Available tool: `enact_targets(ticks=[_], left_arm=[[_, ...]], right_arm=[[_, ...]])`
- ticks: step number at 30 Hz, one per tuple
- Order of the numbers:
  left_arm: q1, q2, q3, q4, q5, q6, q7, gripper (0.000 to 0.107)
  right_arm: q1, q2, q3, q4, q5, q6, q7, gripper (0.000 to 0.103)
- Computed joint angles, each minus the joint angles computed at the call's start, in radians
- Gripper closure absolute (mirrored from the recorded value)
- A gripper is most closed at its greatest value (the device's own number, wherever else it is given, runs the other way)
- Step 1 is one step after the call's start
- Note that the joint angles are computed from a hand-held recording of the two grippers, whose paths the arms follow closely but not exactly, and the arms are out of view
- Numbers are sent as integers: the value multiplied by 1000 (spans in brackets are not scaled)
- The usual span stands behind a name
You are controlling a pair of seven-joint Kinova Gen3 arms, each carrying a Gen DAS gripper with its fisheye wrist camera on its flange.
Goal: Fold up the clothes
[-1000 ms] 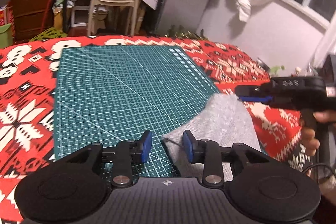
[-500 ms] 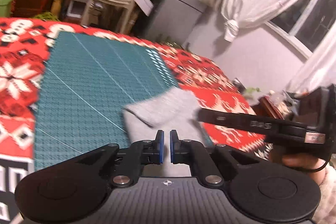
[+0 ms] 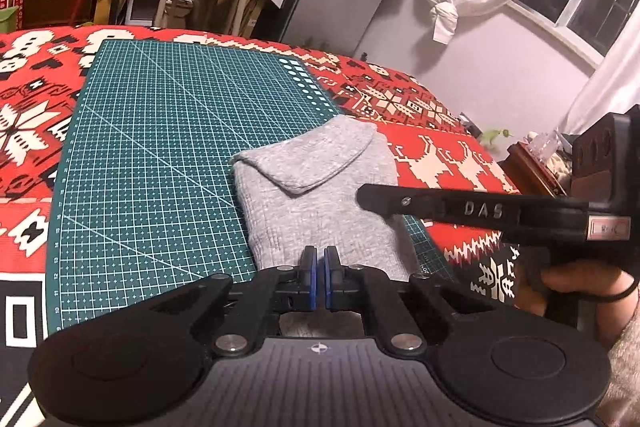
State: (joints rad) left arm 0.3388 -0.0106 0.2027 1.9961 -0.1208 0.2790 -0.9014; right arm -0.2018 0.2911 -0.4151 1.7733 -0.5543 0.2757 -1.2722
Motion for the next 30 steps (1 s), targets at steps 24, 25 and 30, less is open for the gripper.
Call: enact_targets(ticks=[24, 25, 30], left_arm=[[-79, -54, 251, -212, -375, 513, 495, 45], [-45, -47, 236, -228, -398, 553, 516, 44], [112, -5, 165, -311, -474, 739, 570, 34]], right_arm=[[-134, -211, 199, 40, 121, 144, -157, 22], [-139, -219, 202, 40, 128, 148, -156, 16], [-171, -255, 215, 38, 185, 162, -173, 1]])
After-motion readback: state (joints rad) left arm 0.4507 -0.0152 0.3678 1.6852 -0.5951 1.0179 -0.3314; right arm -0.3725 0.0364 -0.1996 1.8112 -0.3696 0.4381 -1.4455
